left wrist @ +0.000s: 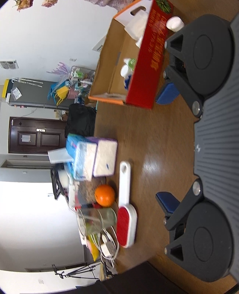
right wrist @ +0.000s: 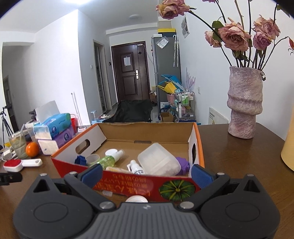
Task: Organize rigid objects
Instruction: 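Grasp the white cap beside the box with the right gripper while the left moves toward the lint brush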
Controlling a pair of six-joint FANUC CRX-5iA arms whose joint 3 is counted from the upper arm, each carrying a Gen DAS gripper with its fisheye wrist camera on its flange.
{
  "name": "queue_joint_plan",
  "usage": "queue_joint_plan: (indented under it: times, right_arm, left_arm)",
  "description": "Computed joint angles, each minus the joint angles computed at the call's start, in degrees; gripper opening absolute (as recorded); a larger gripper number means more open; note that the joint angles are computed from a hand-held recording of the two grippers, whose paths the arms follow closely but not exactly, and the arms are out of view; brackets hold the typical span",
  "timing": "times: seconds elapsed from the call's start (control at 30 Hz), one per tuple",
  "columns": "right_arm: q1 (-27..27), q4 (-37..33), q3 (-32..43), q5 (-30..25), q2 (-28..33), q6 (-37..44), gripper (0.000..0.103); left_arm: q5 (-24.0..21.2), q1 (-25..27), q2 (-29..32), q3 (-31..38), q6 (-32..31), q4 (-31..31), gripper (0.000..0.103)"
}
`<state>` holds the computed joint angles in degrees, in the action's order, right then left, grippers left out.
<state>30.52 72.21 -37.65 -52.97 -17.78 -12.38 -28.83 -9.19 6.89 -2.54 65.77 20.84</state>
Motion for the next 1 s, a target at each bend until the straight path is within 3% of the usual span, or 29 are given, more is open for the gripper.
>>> queue_joint_plan:
  times: [0.57, 1.0]
  right_arm:
    - [3.1, -5.7, -0.5, -3.4, 1.8, 1.5, 0.101]
    - [0.8, -10.5, 4.6, -2.2, 9.2, 4.0, 0.078]
  left_arm:
    - [0.0, 7.2, 0.4, -2.9, -1.3, 1.9, 0.103]
    - [-0.6, 8.6, 1.3, -1.6, -4.8, 4.3, 0.103]
